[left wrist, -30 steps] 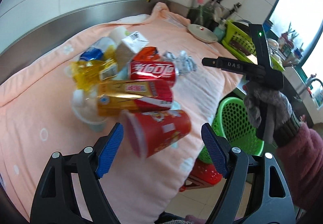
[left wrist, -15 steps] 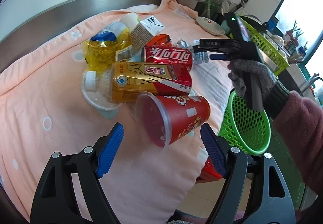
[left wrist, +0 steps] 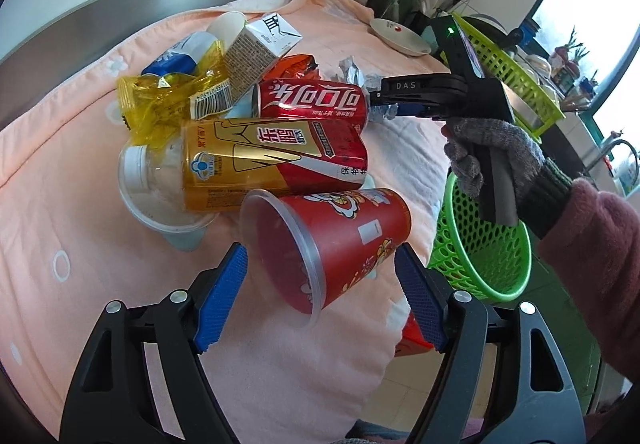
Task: Collect trash
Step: 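Drop the foil into the green basket with the right gripper while the left gripper grasps the red paper cup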
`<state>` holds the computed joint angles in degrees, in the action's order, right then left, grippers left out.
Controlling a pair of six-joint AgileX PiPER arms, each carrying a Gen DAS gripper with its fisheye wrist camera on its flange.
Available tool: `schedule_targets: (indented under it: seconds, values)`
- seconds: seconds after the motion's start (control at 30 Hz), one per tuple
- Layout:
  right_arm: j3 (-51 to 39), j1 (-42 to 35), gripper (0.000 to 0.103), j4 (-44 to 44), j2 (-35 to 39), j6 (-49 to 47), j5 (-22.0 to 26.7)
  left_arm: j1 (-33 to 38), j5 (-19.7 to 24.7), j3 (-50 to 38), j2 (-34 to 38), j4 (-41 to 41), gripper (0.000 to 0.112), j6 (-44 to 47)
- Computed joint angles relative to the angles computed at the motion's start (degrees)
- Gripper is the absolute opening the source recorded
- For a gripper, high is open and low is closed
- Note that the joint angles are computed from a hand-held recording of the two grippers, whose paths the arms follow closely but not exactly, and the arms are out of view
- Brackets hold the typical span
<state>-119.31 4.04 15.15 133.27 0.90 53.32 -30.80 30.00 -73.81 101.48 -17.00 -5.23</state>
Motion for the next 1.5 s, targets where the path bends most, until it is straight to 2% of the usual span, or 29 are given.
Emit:
schedule_targets:
  seconds: [0.23,0.33,0.47,0.5,0.57,0.7,0.9,1.13,1.2,1.4,1.5]
  values:
    - [10.7,-0.4,0.043,2.0,-7.4,-2.0,-6.6,1.7,1.4,-1.1,3.0,-11.2,0.051,10.2]
    - [17.1,-1.0,0.042,4.3,-12.0,-3.9,-9.9,2.1,2.1,-1.9,4.3,-15.7,0.041,14.9]
    - [26.1,-1.4,0.042,6.2,-19.0,-5.6,-14.0,1.9,2.7,-2.9,5.7,-18.2,0.034,18.1]
    - [27.5,-1.5,0.042,5.9,-20.3,-5.4,-14.5,2.2,3.0,-3.2,6.1,-19.8,0.027,19.9]
    - [33.1,-2.2,0.042,6.6,-24.8,-6.1,-16.3,2.4,3.0,-2.9,6.3,-22.2,0.024,22.5]
    - [44.3,-3.7,0.042,4.8,-33.4,-4.1,-19.6,2.5,2.8,-2.4,6.3,-25.0,0.019,25.9]
    - [58.7,-7.8,0.043,-1.9,-44.3,3.1,-22.5,1.1,2.5,-2.1,5.1,-26.3,0.004,28.8]
    - [70.1,-14.9,0.043,-8.7,-48.9,9.0,-23.4,0.6,3.7,-1.1,1.4,-28.9,0.003,32.0]
    - [71.5,-17.3,0.048,-6.6,-48.6,6.3,-23.6,0.4,4.3,-1.5,0.4,-29.4,0.003,32.6]
    - [74.5,-20.0,0.061,-6.8,-47.4,7.7,-26.0,-2.0,6.0,-5.8,0.6,-29.8,0.003,33.3]
    - [75.1,-20.6,0.063,-7.8,-47.9,8.4,-26.1,-4.0,7.1,-10.1,2.7,-29.2,0.003,32.1]
